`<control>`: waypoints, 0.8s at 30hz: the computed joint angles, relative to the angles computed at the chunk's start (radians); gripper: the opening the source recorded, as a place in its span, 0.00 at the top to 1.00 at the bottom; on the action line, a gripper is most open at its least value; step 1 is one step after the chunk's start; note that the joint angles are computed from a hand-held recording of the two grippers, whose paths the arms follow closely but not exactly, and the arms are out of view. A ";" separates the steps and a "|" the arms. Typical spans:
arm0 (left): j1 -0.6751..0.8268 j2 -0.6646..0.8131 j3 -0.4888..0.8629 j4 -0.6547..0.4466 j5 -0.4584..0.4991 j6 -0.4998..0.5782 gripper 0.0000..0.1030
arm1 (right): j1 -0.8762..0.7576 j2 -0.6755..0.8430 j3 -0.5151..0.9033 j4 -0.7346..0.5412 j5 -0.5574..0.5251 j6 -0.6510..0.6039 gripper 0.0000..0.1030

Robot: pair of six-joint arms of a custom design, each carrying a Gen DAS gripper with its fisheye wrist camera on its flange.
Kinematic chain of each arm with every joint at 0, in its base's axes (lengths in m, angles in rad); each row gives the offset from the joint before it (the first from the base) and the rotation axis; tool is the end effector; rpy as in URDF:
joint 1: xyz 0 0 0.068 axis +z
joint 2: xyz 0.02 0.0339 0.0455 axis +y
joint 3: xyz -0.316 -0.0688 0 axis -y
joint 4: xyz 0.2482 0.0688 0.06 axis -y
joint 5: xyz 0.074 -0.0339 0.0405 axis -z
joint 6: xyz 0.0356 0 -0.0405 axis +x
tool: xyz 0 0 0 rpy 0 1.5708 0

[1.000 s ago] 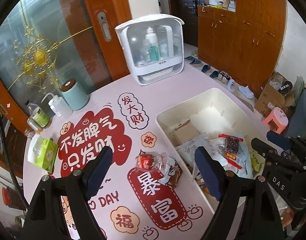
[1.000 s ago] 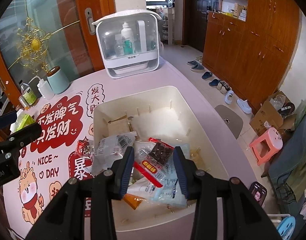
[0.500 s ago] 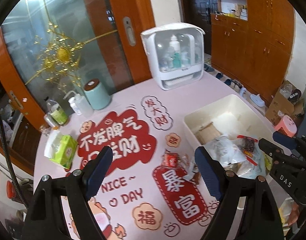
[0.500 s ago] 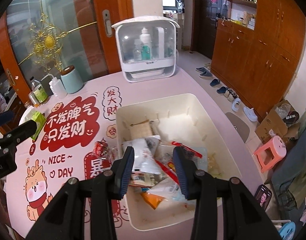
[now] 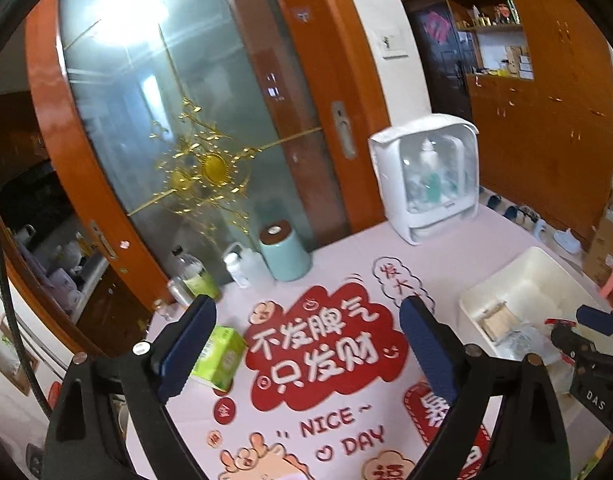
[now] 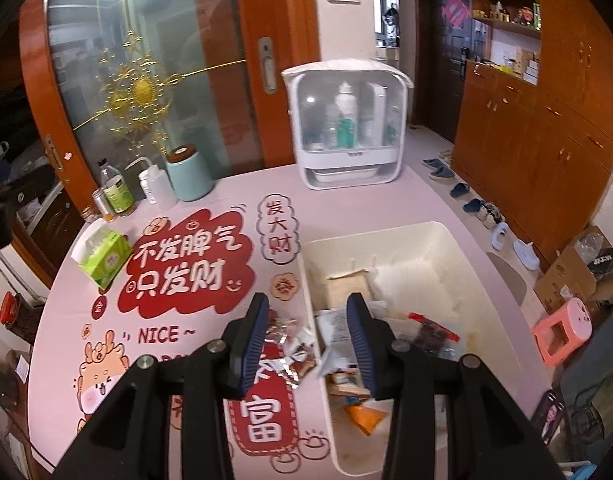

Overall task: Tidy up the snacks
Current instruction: 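Reach right tool to the brown chocolate bar while left tool reaches the red candy bag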

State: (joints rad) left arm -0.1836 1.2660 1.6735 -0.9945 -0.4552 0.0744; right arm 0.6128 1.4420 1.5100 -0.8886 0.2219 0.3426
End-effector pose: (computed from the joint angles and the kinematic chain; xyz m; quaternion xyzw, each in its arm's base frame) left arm 0.2167 -0.0243 0.5097 0.0048 0.8653 0.1735 0.4703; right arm 0.2475 0.1645 0.4241 -0.0844 0.9218 0.0759 0.3707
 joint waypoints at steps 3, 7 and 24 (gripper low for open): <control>0.054 -0.009 -0.041 0.012 0.049 0.031 0.10 | 0.039 0.017 0.002 0.006 0.012 0.015 0.52; 0.109 -0.016 -0.131 0.031 0.105 0.072 0.10 | 0.078 0.035 -0.009 0.019 0.021 0.028 0.49; 0.204 0.046 -0.455 0.199 0.225 0.264 0.10 | 0.195 0.115 -0.286 0.256 -0.018 0.212 0.49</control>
State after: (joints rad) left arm 0.0201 1.3117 1.2182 -0.7959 -0.2297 0.3383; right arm 0.8079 1.5568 1.2240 -0.6323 0.2044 0.5550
